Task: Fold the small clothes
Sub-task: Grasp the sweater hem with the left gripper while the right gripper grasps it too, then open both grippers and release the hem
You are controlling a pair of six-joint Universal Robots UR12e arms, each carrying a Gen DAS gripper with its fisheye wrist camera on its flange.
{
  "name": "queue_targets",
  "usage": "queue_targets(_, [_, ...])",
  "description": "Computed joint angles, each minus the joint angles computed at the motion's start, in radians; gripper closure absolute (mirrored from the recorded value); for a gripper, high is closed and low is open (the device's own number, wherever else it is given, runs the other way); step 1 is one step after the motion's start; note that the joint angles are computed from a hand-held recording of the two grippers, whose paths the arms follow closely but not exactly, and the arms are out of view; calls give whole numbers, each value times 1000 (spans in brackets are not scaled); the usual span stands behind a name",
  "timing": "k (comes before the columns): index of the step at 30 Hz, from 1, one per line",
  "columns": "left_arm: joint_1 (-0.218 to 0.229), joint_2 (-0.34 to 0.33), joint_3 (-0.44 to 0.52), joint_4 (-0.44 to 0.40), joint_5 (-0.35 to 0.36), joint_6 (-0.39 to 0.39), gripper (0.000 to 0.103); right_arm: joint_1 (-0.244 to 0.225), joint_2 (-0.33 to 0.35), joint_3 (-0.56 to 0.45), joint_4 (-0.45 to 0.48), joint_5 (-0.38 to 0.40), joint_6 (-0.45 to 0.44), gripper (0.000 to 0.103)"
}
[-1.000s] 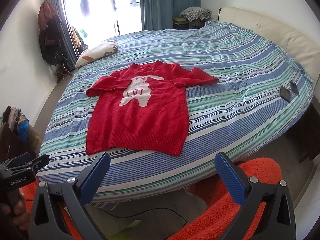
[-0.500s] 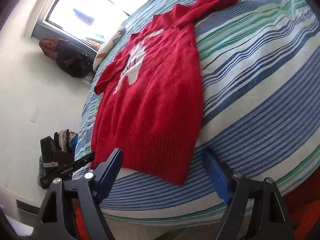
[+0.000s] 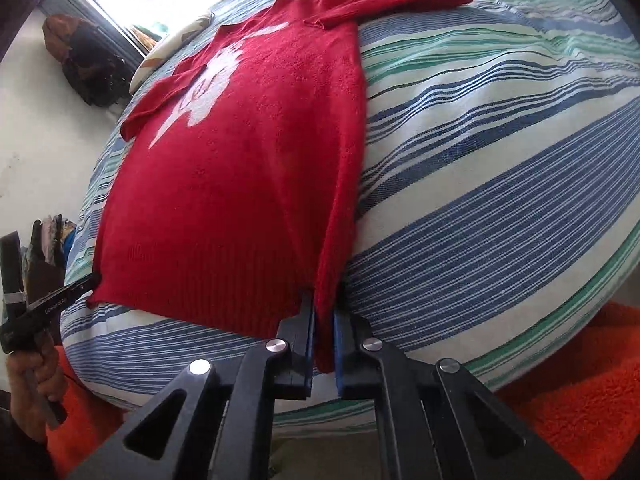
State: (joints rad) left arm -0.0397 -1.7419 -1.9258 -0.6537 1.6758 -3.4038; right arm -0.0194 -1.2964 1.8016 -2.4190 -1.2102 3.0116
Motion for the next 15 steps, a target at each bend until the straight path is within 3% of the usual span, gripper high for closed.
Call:
queue_targets(6, [-47, -7, -6, 48, 142, 51, 97, 2, -6, -1, -11, -15, -9, 95])
queue_targets(7, [-48, 0, -11, 51, 147, 56, 89, -1, -10, -3, -2, -2, -16, 89])
queue_targets(9, [-46, 29, -25, 49, 149, 46, 56, -8, -23, -20, 53, 15, -44, 72])
queue_targets(10, [-46, 46, -36, 67, 153, 33, 36, -14, -33, -27, 67, 20, -57, 54])
queue_targets(11, [-42, 68, -56, 100, 158, 25, 32, -21, -43, -28, 52, 19, -70, 46])
queue_targets(15, [-36, 122, -98, 167, 209, -37, 31, -21, -28, -108, -53, -95, -180, 40])
